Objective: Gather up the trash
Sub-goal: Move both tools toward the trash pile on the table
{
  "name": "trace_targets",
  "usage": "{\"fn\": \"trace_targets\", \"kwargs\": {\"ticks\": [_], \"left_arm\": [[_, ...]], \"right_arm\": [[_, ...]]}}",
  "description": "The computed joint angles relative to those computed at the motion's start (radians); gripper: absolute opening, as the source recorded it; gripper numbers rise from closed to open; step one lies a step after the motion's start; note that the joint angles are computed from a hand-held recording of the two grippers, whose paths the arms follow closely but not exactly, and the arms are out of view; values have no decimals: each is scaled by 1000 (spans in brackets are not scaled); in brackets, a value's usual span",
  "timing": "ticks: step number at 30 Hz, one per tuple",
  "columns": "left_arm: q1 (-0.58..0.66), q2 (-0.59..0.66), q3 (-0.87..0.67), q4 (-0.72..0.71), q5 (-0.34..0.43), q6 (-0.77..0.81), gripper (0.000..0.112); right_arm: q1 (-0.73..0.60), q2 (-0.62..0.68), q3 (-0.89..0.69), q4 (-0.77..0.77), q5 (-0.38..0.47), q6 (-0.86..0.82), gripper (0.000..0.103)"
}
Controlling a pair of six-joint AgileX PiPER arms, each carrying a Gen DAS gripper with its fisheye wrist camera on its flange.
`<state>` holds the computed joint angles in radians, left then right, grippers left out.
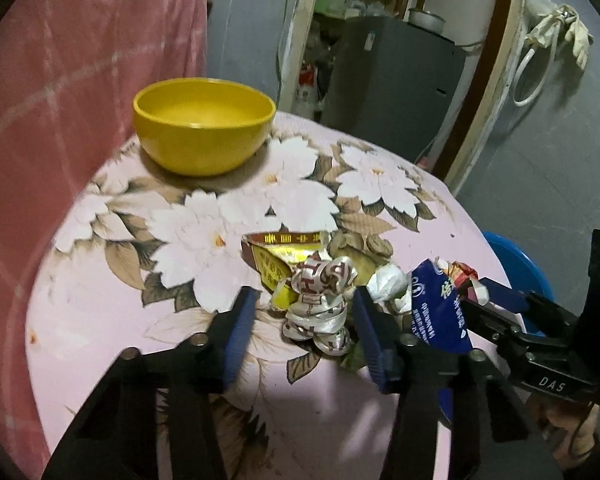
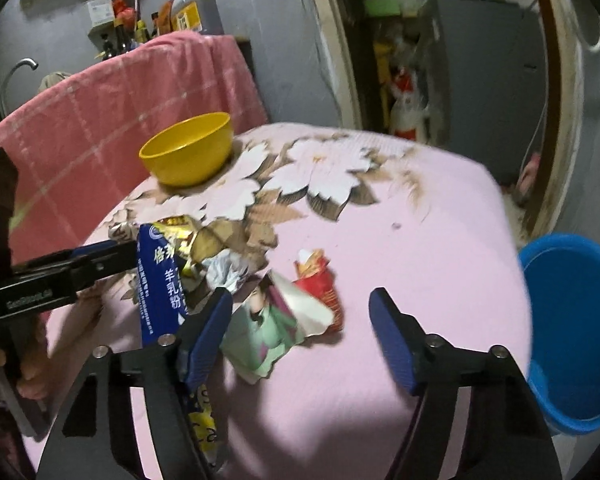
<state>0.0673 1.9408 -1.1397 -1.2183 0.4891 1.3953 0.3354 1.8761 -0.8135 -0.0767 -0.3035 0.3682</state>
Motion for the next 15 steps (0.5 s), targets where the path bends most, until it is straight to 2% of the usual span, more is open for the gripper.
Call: {"fn": "trace_targets", "kwargs": {"ticks": [2, 4, 7, 9, 13, 15], "left_arm": [[11, 13, -18, 36, 34, -49, 32], [17, 5, -9, 15, 39, -32, 28], [22, -11, 10, -2, 36, -4, 24], [29, -30, 36, -25, 29, 22, 24], [39, -63, 89, -94, 1, 93, 23], [48, -85, 122, -133, -5, 141, 23]], "right_arm": [[-3, 9, -14, -71, 16, 63, 65], [-10, 20, -25, -174, 18, 159, 61], [-28, 35, -33, -352, -4, 328, 49], [-35, 38, -31, -406, -19, 382, 42], [-52, 32, -9, -498, -64, 472, 37], [-58, 27, 8, -522, -89, 491, 26]]}}
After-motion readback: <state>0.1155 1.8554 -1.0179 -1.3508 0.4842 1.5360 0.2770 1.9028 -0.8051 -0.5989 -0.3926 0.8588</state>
